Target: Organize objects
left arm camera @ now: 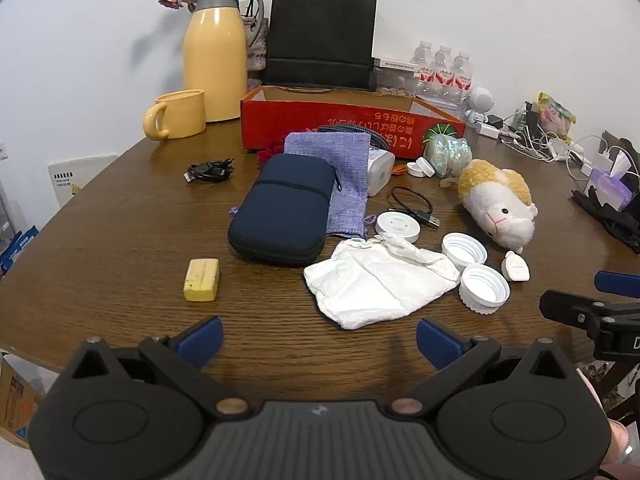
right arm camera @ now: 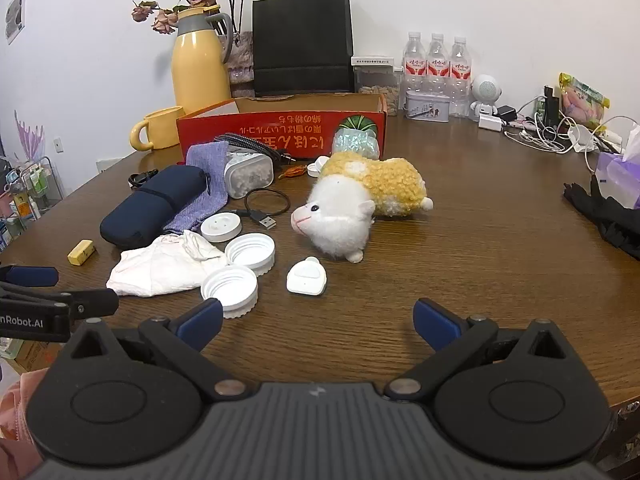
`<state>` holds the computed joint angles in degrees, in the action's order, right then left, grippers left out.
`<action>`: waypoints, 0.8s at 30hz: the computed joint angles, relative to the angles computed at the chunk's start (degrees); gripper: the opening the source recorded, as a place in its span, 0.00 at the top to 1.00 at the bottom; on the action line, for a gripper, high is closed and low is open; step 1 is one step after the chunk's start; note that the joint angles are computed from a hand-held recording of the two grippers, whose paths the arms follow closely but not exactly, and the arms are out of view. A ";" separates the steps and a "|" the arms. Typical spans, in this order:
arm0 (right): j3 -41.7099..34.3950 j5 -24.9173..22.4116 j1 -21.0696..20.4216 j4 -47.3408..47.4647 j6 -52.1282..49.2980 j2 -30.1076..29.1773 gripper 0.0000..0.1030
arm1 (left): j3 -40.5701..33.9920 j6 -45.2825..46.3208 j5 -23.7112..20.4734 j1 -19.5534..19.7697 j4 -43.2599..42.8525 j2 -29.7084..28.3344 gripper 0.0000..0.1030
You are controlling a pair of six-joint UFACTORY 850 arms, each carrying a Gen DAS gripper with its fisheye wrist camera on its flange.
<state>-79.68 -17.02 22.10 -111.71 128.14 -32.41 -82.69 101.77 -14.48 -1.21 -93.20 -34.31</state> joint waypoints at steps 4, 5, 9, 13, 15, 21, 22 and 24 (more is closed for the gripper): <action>-0.03 -0.01 0.01 0.28 -0.17 -0.02 0.00 | 0.01 0.55 -0.31 0.07 -0.54 -0.01 0.00; -0.03 -0.01 0.01 0.28 -0.17 -0.02 0.00 | 0.01 0.47 -0.34 0.08 -0.48 -0.03 0.00; -0.06 0.11 -0.03 0.24 -0.03 -0.05 0.00 | -0.06 0.05 -0.42 0.13 -0.16 -0.12 0.00; 0.06 0.09 -0.04 -0.35 0.69 -0.08 0.00 | -0.05 0.76 -0.54 0.22 -1.04 -0.15 0.00; 0.05 0.06 -0.03 -0.32 0.66 -0.11 0.00 | 0.29 2.39 -0.32 0.03 -2.71 0.02 0.00; 0.19 0.09 -0.05 -0.66 1.09 -0.12 0.00 | 0.81 6.57 0.56 -0.26 -7.23 0.13 0.00; 0.17 0.10 -0.06 -0.60 1.01 -0.12 0.00 | 0.87 7.09 0.70 -0.31 -7.79 0.12 0.00; 0.19 0.08 -0.04 -0.46 0.94 -0.13 0.00 | 0.99 7.86 0.45 0.00 -8.56 0.13 0.00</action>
